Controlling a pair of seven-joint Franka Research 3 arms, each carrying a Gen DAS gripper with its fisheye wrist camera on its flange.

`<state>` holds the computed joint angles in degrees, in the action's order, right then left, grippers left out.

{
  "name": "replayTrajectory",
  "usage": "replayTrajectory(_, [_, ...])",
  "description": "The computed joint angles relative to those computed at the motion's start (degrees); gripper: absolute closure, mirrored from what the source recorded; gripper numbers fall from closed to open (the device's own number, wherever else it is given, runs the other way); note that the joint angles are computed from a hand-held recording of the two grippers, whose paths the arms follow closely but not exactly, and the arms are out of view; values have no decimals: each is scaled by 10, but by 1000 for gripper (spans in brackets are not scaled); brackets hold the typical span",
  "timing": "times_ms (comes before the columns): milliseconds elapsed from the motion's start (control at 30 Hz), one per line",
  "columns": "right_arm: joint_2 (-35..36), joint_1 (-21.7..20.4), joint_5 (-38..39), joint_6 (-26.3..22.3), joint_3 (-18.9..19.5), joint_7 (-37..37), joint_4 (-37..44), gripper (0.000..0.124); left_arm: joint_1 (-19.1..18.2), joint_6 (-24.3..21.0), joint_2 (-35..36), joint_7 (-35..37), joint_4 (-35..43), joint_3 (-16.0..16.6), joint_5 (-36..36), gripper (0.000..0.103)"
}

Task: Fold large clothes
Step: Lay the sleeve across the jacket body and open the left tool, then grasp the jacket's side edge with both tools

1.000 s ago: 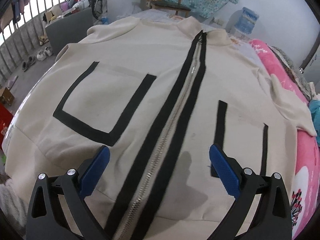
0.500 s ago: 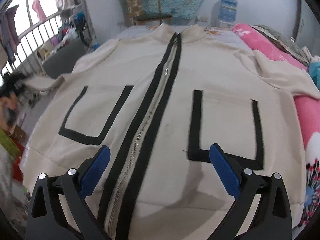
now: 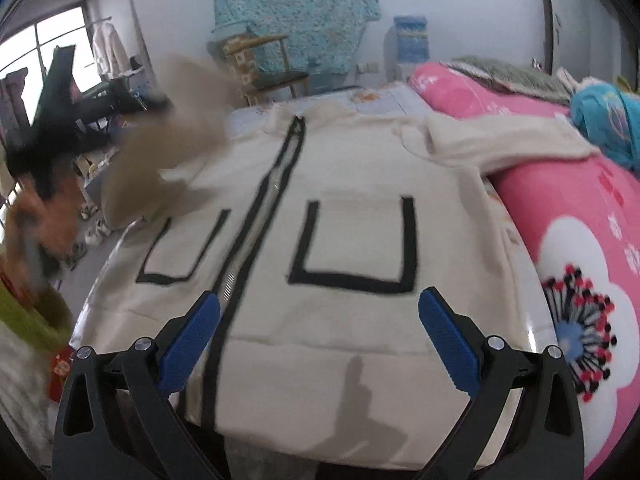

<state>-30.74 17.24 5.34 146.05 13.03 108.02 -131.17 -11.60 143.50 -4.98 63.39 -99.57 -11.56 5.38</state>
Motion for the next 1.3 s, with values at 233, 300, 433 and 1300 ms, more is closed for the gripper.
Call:
replayTrajectory(233, [4,20,52,-38,-52,-66,12,27,-29,13,-82,8,-163,-4,-29,33])
replayTrajectory(300, [25,40,110,-41,-85,-104,44,27,-29,37,-121,1,-203,4,-36,33])
replayTrajectory(433, [102,67,243,-91,-134,-166,138,27,0,63,-174,-91,-253,-11,2,33])
replayTrajectory(1300, [483,42,207,-291,-58,-197,566,118,45,-8,-189,-231,-308,7,83,83])
